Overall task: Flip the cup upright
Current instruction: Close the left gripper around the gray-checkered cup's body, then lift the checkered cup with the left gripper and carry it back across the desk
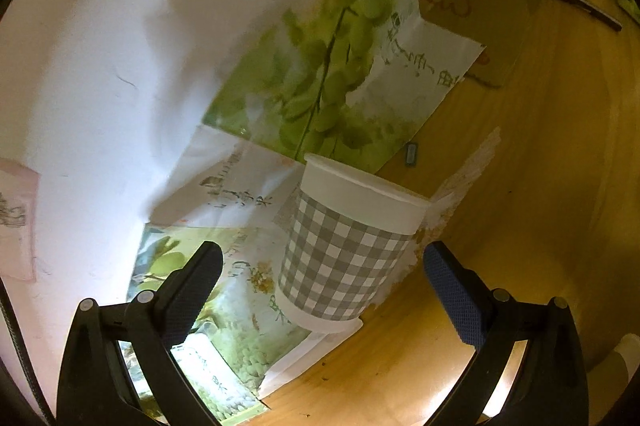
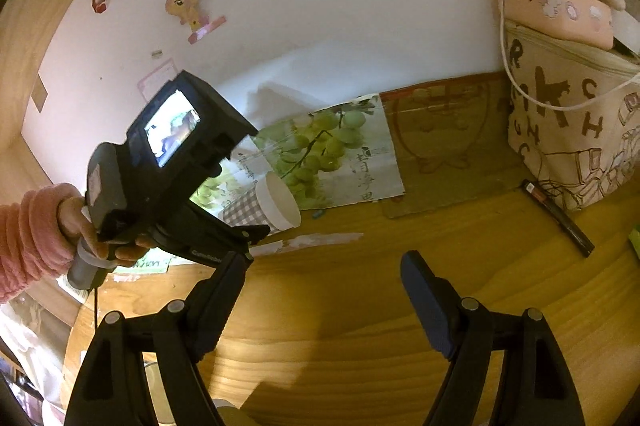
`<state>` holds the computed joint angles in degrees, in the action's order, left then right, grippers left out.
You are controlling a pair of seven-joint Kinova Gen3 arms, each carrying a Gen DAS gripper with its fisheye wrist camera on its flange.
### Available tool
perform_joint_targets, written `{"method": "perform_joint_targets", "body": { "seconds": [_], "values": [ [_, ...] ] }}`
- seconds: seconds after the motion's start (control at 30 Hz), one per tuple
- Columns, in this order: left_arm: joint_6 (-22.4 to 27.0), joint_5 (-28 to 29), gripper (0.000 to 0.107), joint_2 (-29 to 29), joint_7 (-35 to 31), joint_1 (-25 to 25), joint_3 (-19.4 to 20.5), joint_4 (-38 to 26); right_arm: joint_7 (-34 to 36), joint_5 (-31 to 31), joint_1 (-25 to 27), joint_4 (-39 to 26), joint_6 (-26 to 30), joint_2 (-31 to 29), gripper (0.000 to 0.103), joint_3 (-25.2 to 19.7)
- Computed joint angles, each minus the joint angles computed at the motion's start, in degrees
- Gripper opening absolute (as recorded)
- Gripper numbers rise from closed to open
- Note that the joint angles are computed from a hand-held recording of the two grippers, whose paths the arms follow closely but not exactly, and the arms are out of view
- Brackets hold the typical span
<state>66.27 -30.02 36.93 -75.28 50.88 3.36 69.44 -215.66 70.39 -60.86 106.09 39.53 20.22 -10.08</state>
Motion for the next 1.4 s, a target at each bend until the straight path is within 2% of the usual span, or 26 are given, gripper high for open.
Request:
{"method": "perform_joint_targets", "body": {
  "seconds": [0.23, 0.33, 0.5, 0.7, 0.93, 1.17, 1.4],
  "values": [
    [1.7, 2.1, 0.099, 1.7, -1.5, -1.6, 0.2, -2.4, 0.4, -0.9, 0.0, -0.1, 0.5, 0.0, 0.081, -0.2],
    [2.3, 3.6, 0.093, 2.5, -2.9, -2.8, 0.5, -3.9, 0.8, -0.9, 0.0, -0.3, 0.3, 0.1, 0.081, 0.0],
    [4.4, 7.1, 0.073, 4.2, -5.5, -4.7, 0.8, -7.5, 0.9, -0.5, -0.2, -0.2, 0.3, -0.1, 0.081, 0.2],
    [4.8, 8.1, 0.072, 5.3, -5.7, -4.8, -0.2, -8.3, 0.3, -0.4, -0.4, -0.2, 1.2, -0.2, 0.081, -0.2],
    [10.1, 8.9, 0.071, 8.2, -6.7, -4.6, -0.8, -14.6, 0.7, -0.8, -0.2, -0.3, 1.0, -0.3, 0.081, -0.3],
    [12.3, 9.5, 0.07, 10.0, -6.9, -3.9, -1.3, -18.8, 1.7, -1.2, -0.6, -0.8, 1.1, -0.6, 0.081, -0.4],
    [14.0, 9.8, 0.07, 9.0, -5.7, -3.0, -1.7, -19.6, 2.9, -1.9, -1.1, -1.1, 1.6, -1.7, 0.081, -1.2]
  ]
}}
